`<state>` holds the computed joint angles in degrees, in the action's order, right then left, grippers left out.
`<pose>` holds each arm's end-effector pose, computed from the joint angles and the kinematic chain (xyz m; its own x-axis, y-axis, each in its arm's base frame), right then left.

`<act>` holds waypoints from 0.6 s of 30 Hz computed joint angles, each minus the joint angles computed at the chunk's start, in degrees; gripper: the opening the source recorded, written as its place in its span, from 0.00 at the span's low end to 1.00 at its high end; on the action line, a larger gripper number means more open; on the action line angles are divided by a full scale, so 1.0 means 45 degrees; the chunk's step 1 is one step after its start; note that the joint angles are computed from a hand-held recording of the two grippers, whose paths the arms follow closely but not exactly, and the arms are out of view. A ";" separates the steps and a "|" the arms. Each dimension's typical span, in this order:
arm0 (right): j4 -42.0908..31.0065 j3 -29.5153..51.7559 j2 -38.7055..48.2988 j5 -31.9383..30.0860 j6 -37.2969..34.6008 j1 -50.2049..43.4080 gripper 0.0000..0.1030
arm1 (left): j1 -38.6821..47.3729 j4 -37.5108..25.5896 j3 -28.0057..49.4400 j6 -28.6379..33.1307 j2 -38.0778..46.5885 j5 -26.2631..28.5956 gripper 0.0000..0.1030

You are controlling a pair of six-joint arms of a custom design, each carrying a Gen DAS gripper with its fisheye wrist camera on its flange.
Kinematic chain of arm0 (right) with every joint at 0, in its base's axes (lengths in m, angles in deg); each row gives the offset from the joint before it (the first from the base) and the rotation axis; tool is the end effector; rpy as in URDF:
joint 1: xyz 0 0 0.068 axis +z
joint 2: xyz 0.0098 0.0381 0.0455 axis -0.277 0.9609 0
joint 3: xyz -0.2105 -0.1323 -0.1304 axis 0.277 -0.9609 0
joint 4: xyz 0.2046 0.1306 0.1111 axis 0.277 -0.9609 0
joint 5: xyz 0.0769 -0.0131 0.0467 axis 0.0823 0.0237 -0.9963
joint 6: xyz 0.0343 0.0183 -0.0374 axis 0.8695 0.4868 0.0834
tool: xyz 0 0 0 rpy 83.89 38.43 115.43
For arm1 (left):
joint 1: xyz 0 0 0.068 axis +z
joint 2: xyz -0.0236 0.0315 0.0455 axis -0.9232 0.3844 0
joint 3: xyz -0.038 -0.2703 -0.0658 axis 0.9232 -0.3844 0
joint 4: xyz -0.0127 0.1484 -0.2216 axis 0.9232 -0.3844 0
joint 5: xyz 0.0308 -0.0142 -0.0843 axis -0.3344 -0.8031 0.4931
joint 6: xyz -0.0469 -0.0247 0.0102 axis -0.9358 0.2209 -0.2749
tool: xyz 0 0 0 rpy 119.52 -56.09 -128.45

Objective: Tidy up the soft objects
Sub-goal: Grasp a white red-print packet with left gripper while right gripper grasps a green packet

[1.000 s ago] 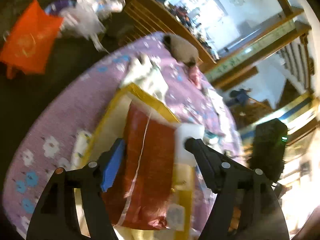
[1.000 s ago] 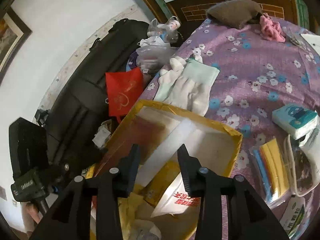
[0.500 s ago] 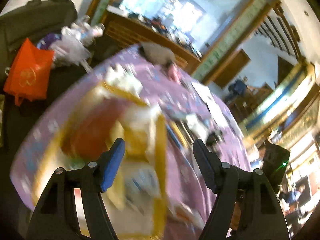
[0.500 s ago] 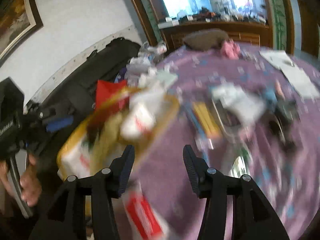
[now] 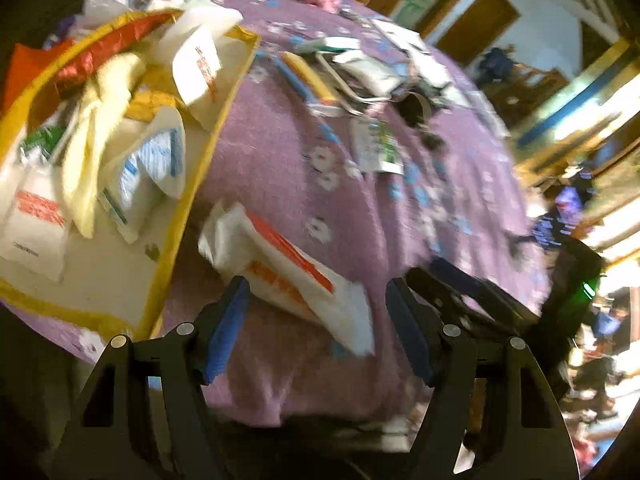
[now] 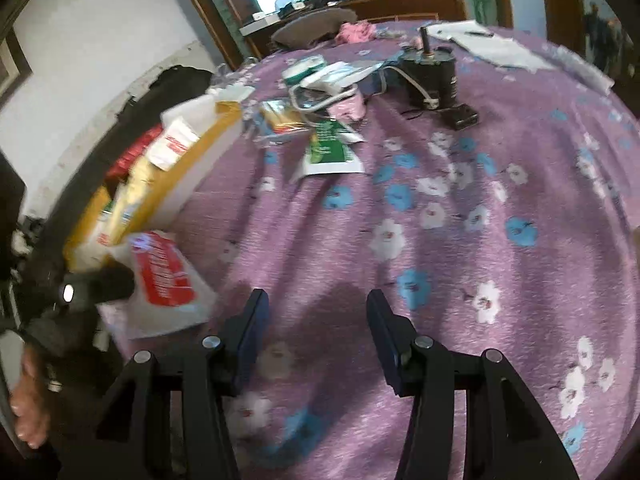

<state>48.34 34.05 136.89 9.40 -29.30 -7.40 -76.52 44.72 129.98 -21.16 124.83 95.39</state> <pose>0.2299 0.0374 0.0369 -0.7674 0.2810 -0.5763 0.1203 0.9460 0.3010 0.2991 -0.0627 0.0591 -0.8798 0.2648 -0.3947 0.4044 0.8534 -0.3289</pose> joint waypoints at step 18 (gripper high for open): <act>-0.0226 -0.0078 -0.1614 -0.0615 -0.1261 -0.0829 0.50 | 0.0623 0.0625 0.0009 0.0438 0.0481 0.2240 0.20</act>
<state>47.32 33.70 129.63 6.63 -34.98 -11.13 -73.71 47.53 130.02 -19.19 126.99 105.46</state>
